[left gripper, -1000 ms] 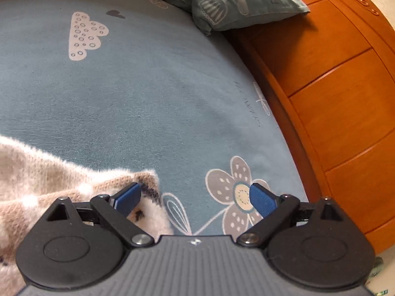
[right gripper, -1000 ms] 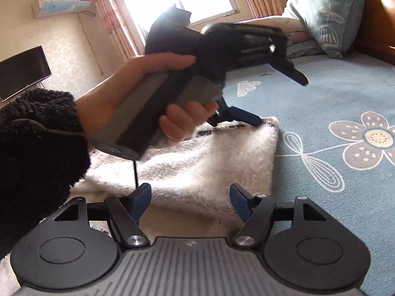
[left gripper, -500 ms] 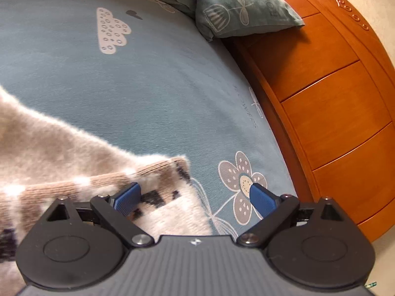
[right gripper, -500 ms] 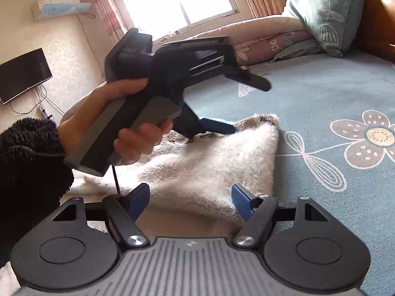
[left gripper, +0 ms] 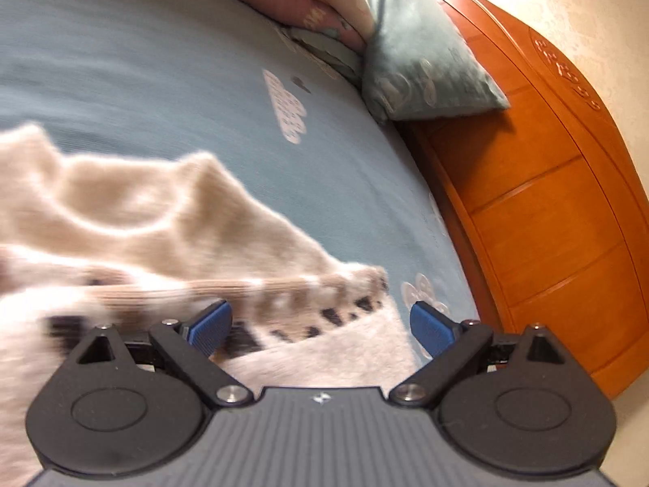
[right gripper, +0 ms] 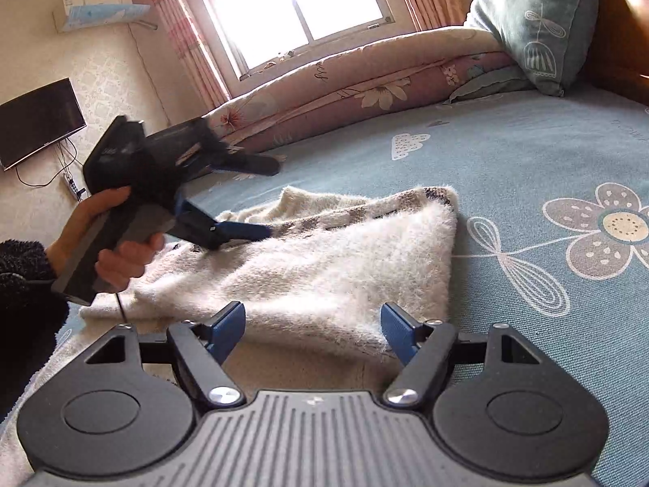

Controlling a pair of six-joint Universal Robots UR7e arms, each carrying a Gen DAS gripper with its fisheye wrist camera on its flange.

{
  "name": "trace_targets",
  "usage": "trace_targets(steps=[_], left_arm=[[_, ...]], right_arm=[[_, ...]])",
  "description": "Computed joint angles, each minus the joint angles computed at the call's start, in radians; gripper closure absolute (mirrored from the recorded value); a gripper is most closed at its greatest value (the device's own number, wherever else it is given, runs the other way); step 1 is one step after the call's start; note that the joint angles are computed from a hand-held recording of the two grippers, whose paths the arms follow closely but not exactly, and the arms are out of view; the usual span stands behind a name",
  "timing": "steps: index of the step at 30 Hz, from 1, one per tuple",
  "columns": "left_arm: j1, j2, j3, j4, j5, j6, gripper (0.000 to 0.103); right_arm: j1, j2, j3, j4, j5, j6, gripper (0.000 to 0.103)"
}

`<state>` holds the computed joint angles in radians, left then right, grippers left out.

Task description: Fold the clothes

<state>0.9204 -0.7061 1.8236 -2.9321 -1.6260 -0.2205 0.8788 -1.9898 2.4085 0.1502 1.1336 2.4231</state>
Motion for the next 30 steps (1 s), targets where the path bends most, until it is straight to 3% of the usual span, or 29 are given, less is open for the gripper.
trace_targets(steps=[3,7,11,13,17,21,23,26,30], left_arm=[[-0.002,-0.036,0.036,-0.031,0.093,-0.034,0.008],[-0.045,-0.053,0.065,-0.071,0.163,-0.1,0.009],[-0.07,-0.014,0.05,-0.11,-0.01,-0.075,0.008],[-0.091,0.019,0.031,-0.093,-0.055,-0.063,0.008],[-0.118,0.071,-0.004,-0.012,-0.03,-0.051,0.008],[-0.094,0.065,0.001,0.005,0.041,-0.118,0.008],[-0.058,0.031,0.033,-0.026,0.006,-0.151,0.008],[-0.063,-0.039,0.078,-0.016,0.131,-0.163,0.008],[-0.044,-0.116,0.119,0.03,0.206,-0.185,0.008]], right_arm=[[0.001,0.003,-0.001,-0.002,-0.001,0.002,0.024],[0.007,0.013,-0.006,-0.006,-0.001,0.006,0.02],[0.016,0.017,-0.002,-0.021,0.008,0.002,0.019],[0.012,0.019,-0.001,-0.02,0.001,0.0,0.017],[0.024,0.023,0.0,-0.027,0.014,-0.001,0.014],[0.046,0.03,-0.003,-0.035,0.041,-0.001,0.011],[0.069,0.037,-0.008,-0.038,0.07,0.003,0.008],[0.142,0.051,-0.016,-0.058,0.168,0.016,0.004],[0.256,0.08,-0.029,-0.098,0.321,0.06,0.0]])
